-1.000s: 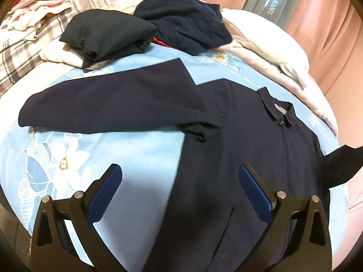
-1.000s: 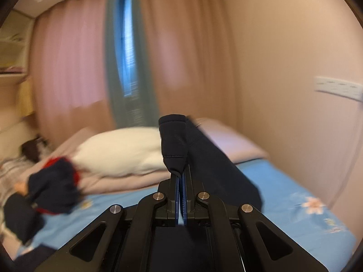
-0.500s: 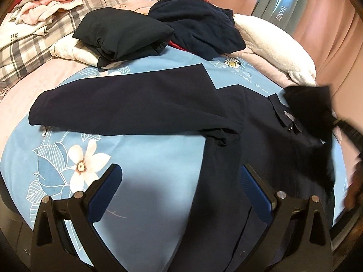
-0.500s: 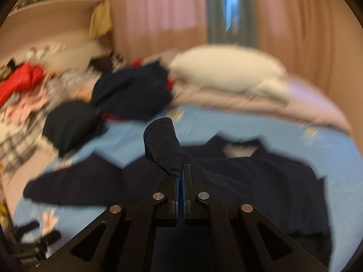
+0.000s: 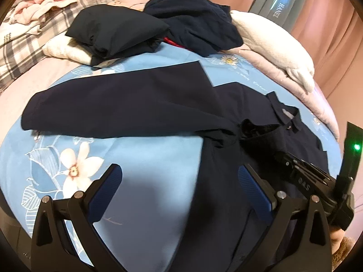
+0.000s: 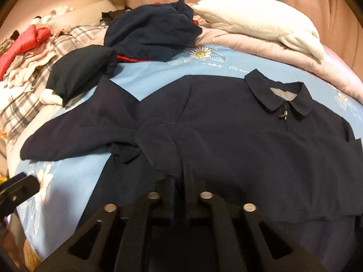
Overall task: Fold large clothes
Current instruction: 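Grasp the sleeve cuff with the right tool and lift it, then fold the sleeve across the jacket body and release with the right tool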
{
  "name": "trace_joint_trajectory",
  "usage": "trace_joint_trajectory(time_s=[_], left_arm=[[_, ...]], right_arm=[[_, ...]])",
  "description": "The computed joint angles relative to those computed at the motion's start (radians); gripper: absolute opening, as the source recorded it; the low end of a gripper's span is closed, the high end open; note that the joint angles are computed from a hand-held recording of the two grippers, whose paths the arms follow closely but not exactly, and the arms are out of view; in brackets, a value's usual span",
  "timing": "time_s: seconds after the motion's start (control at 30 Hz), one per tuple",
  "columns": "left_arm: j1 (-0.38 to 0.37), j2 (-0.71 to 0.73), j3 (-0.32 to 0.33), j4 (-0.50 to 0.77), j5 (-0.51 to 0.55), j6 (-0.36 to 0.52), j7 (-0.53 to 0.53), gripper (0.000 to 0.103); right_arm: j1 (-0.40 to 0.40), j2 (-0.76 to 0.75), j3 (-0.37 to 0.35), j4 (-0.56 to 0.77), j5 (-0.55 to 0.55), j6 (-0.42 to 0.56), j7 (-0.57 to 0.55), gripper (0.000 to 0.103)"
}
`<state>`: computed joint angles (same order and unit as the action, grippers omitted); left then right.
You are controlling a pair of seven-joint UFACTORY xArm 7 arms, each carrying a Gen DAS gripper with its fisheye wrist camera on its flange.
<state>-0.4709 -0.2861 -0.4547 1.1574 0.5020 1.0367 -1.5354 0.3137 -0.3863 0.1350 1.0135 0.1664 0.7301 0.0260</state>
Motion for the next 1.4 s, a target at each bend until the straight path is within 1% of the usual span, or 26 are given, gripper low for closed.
trace_joint_trajectory(time_s=[0.07, 0.1, 0.17, 0.27, 0.33, 0.5, 0.57, 0.6, 0.63, 0.7, 0.73, 0.77, 0.8, 0.83, 0.87, 0.9, 0.93, 1.0, 1.07, 1.13, 1.23, 1.3, 1.4], left_arm=[[0.001, 0.021, 0.000, 0.025, 0.011, -0.007, 0.013, 0.102], [0.000, 0.033, 0.000, 0.038, 0.021, -0.012, 0.020, 0.102], [-0.003, 0.057, 0.008, 0.061, 0.034, -0.034, 0.035, 0.102], [-0.013, 0.108, 0.029, 0.095, 0.038, -0.090, 0.059, 0.102], [-0.025, 0.153, 0.048, 0.115, 0.032, -0.143, 0.077, 0.102], [-0.076, 0.298, 0.105, 0.186, -0.004, -0.244, 0.153, 0.101], [-0.094, 0.347, 0.131, 0.201, -0.043, -0.301, 0.184, 0.095], [-0.101, 0.372, 0.143, 0.205, -0.073, -0.335, 0.201, 0.090], [-0.106, 0.394, 0.154, 0.205, -0.107, -0.376, 0.220, 0.088], [-0.119, 0.422, 0.174, 0.202, -0.161, -0.428, 0.242, 0.073], [-0.130, 0.441, 0.186, 0.213, -0.163, -0.434, 0.234, 0.068], [-0.148, 0.451, 0.202, 0.224, -0.139, -0.426, 0.210, 0.064], [-0.172, 0.462, 0.220, 0.243, -0.086, -0.403, 0.166, 0.051], [-0.184, 0.470, 0.231, 0.254, -0.057, -0.401, 0.154, 0.031], [-0.186, 0.478, 0.235, 0.261, -0.055, -0.417, 0.163, 0.025], [-0.195, 0.484, 0.241, 0.278, -0.048, -0.402, 0.155, 0.017], [-0.209, 0.494, 0.249, 0.311, -0.027, -0.354, 0.142, 0.012], [-0.228, 0.497, 0.262, 0.350, 0.023, -0.304, 0.134, 0.008], [-0.245, 0.492, 0.271, 0.386, 0.088, -0.266, 0.130, 0.008], [-0.249, 0.487, 0.272, 0.414, 0.127, -0.250, 0.141, 0.008], [-0.238, 0.483, 0.271, 0.450, 0.136, -0.247, 0.169, 0.008], [-0.234, 0.479, 0.275, 0.462, 0.152, -0.232, 0.169, 0.008], [-0.223, 0.477, 0.275, 0.458, 0.148, -0.214, 0.181, 0.008]], right_arm=[[0.010, -0.033, -0.025, -0.014, 0.034, 0.006, -0.025, 0.053], [0.016, -0.060, -0.043, -0.029, 0.062, -0.001, -0.042, 0.057], [0.009, -0.104, -0.067, -0.049, 0.083, 0.002, -0.061, 0.057], [-0.036, -0.175, -0.099, -0.071, 0.079, 0.023, -0.062, 0.058], [-0.081, -0.206, -0.104, -0.087, 0.048, 0.028, -0.050, 0.059], [-0.249, -0.250, -0.112, -0.133, -0.095, 0.029, 0.019, 0.059], [-0.291, -0.257, -0.131, -0.150, -0.121, 0.031, 0.035, 0.059], [-0.315, -0.261, -0.142, -0.163, -0.133, 0.032, 0.047, 0.059], [-0.329, -0.259, -0.152, -0.166, -0.136, 0.034, 0.053, 0.059], [-0.359, -0.257, -0.176, -0.184, -0.139, 0.042, 0.066, 0.059], [-0.371, -0.257, -0.185, -0.193, -0.138, 0.043, 0.073, 0.059], [-0.380, -0.256, -0.191, -0.203, -0.137, 0.044, 0.077, 0.059], [-0.386, -0.254, -0.195, -0.205, -0.136, 0.047, 0.079, 0.059], [-0.392, -0.254, -0.200, -0.216, -0.133, 0.045, 0.084, 0.059], [-0.394, -0.252, -0.206, -0.221, -0.127, 0.042, 0.082, 0.059], [-0.395, -0.250, -0.212, -0.226, -0.121, 0.041, 0.080, 0.059], [-0.397, -0.250, -0.216, -0.231, -0.115, 0.039, 0.079, 0.059], [-0.399, -0.254, -0.217, -0.237, -0.106, 0.040, 0.082, 0.059], [-0.395, -0.256, -0.220, -0.240, -0.094, 0.035, 0.077, 0.059], [-0.389, -0.260, -0.215, -0.243, -0.088, 0.030, 0.074, 0.059], [-0.377, -0.249, -0.225, -0.233, -0.072, 0.021, 0.053, 0.059], [-0.368, -0.248, -0.231, -0.230, -0.058, 0.015, 0.037, 0.059], [-0.362, -0.250, -0.235, -0.235, -0.049, 0.009, 0.016, 0.059]])
